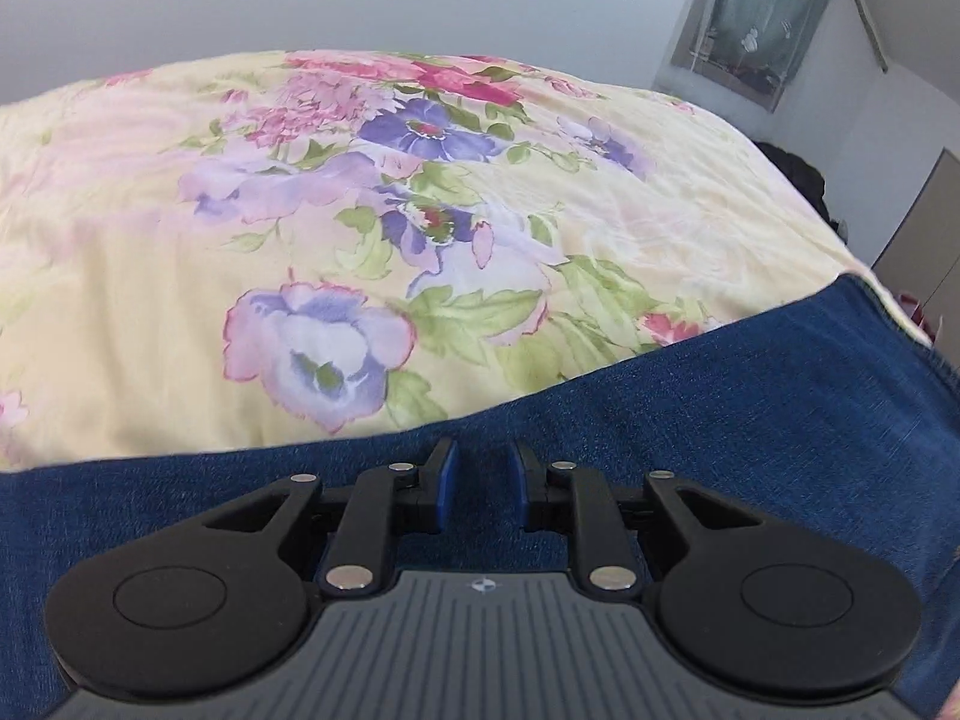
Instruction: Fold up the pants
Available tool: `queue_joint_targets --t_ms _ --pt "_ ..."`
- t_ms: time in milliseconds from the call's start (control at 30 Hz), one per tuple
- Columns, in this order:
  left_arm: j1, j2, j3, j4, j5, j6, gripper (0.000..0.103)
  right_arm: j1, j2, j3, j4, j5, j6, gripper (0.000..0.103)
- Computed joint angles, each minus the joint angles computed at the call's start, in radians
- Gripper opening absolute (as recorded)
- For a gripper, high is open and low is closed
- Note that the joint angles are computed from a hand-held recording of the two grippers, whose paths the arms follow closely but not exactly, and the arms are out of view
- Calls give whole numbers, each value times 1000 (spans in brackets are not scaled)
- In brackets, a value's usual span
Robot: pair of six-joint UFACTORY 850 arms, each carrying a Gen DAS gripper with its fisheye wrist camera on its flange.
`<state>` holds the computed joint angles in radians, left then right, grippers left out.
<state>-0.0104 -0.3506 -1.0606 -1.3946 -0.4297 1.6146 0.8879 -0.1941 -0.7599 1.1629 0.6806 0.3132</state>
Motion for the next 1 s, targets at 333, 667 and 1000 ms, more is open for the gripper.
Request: queue_joint_targets --t_ms 333,667,1000 --pt "18 152 119 115 -111 -42 24 21 -16 -71 189 7 -198 18" --pt "-2 301 306 210 -133 -80 22 54 -27 -146 336 52 -366 18" --pt "83 383 354 383 -323 -121 22 86 -50 -265 480 91 -587 18"
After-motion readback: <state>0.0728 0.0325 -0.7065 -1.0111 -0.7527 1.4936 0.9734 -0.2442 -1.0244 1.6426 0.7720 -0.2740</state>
